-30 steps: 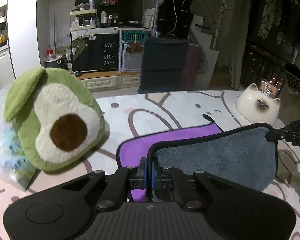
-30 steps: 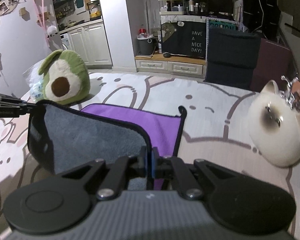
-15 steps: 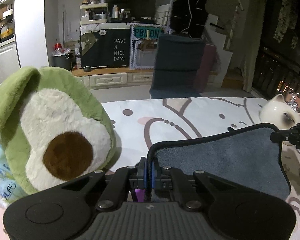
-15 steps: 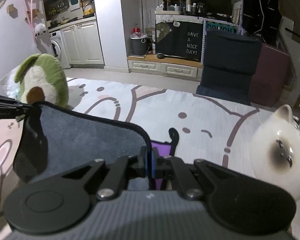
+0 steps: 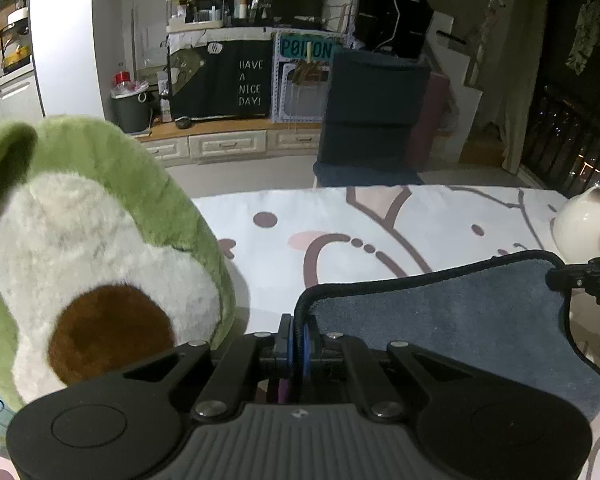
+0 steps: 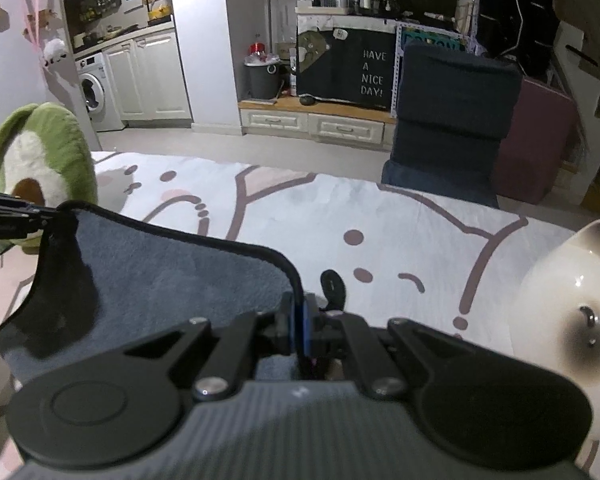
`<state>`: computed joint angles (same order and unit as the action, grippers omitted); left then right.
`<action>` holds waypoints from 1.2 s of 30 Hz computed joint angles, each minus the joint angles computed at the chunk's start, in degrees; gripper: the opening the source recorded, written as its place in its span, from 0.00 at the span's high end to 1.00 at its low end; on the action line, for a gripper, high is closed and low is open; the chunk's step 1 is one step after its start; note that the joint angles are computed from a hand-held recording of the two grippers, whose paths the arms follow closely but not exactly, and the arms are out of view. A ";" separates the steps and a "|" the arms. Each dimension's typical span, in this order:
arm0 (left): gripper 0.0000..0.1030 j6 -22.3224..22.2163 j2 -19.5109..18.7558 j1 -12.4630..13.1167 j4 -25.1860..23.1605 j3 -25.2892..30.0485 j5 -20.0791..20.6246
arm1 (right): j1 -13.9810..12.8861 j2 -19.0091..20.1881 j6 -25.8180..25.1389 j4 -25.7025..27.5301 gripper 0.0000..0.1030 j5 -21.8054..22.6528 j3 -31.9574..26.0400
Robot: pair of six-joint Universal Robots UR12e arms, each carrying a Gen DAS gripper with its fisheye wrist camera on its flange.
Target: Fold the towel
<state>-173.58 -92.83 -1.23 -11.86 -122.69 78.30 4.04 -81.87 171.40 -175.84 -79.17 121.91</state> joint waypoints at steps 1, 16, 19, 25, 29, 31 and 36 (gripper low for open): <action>0.95 0.13 -0.19 -0.09 -0.08 0.06 0.13 | 0.08 0.24 0.41 0.25 0.95 -0.04 -0.11; 0.35 -2.28 -0.45 -1.44 -1.77 0.63 5.28 | 0.59 1.26 3.73 -1.01 0.28 -2.70 -0.21; 0.14 -2.07 -0.16 -1.83 -3.06 0.76 6.72 | 0.63 1.08 4.37 -0.92 0.10 -3.48 0.17; 0.00 -2.98 0.66 -2.30 -4.23 0.81 8.16 | 0.56 0.62 5.37 -0.91 0.00 -3.50 0.65; 0.00 -3.82 1.51 -2.48 -6.91 1.14 8.19 | 0.88 0.06 5.95 -0.91 0.00 -3.93 0.89; 0.00 -4.00 2.01 -2.75 -7.32 1.03 8.79 | 1.11 -0.15 6.30 -0.59 0.00 -4.27 0.83; 0.00 -4.88 3.54 -3.21 -8.22 0.71 9.22 | 1.51 -1.16 7.00 0.48 0.00 -4.14 0.99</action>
<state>-178.45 -89.29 -4.45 -20.07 -121.98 87.51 5.56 -83.03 178.40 -175.36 -83.32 122.91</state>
